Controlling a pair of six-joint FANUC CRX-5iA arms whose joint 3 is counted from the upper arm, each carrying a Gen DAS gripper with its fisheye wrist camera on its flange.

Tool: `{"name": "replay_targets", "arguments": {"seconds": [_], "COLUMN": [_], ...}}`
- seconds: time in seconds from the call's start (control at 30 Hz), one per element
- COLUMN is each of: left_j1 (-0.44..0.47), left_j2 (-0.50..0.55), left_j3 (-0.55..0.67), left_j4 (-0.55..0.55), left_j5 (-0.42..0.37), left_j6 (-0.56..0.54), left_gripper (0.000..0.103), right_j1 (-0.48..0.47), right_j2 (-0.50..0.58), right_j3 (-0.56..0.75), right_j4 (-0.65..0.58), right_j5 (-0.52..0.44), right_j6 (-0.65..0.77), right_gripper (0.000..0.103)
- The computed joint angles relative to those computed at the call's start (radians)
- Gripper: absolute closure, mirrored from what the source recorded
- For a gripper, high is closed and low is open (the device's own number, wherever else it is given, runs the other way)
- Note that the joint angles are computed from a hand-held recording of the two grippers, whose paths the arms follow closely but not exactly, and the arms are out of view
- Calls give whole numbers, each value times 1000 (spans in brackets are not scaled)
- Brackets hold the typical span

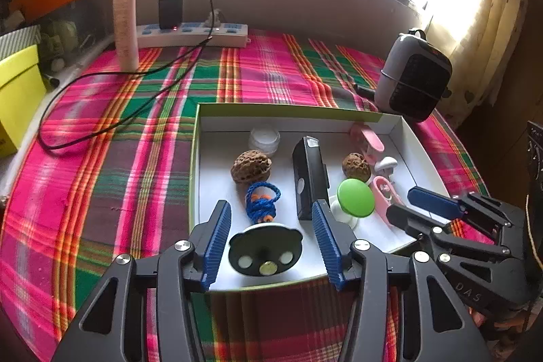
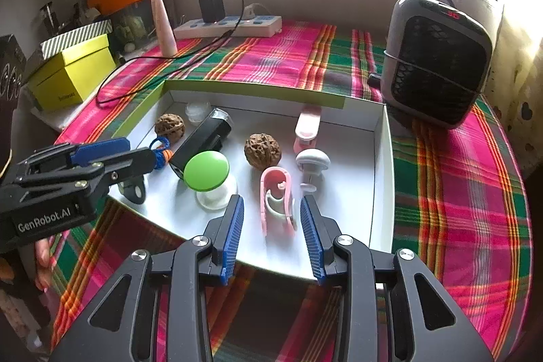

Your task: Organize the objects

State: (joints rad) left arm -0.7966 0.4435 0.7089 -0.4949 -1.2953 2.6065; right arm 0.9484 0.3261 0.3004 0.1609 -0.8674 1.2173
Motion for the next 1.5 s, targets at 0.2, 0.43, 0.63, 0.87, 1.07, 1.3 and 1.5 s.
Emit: {"name": "replay_targets", "arguments": {"seconds": [0.2,0.43,0.63,0.87,1.07,1.3,1.5], "left_j1": [-32,-71,-111,-171,-190,-207,-210], "left_j2": [-4,-3,0,8,13,19,21], "left_j3": [13,38,59,78,72,63,50], "left_j4": [-44,-101,-155,-225,-219,-218,-196], "left_j5": [-30,-69,-123,-189,-214,-240,-241], "left_j6": [7,9,23,53,64,86,98], "left_gripper": [53,52,52,52,52,52,52], "right_j1": [11,28,44,70,92,111,117], "right_j2": [-34,-74,-111,-152,-168,-179,-192], "right_j3": [-46,-105,-162,-226,-266,-299,-333], "right_j4": [22,67,108,162,208,229,253], "right_j5": [32,68,96,113,104,86,79], "right_j6": [-46,-110,-163,-214,-266,-297,-358], "right_gripper": [54,54,54,54,54,54,54]}}
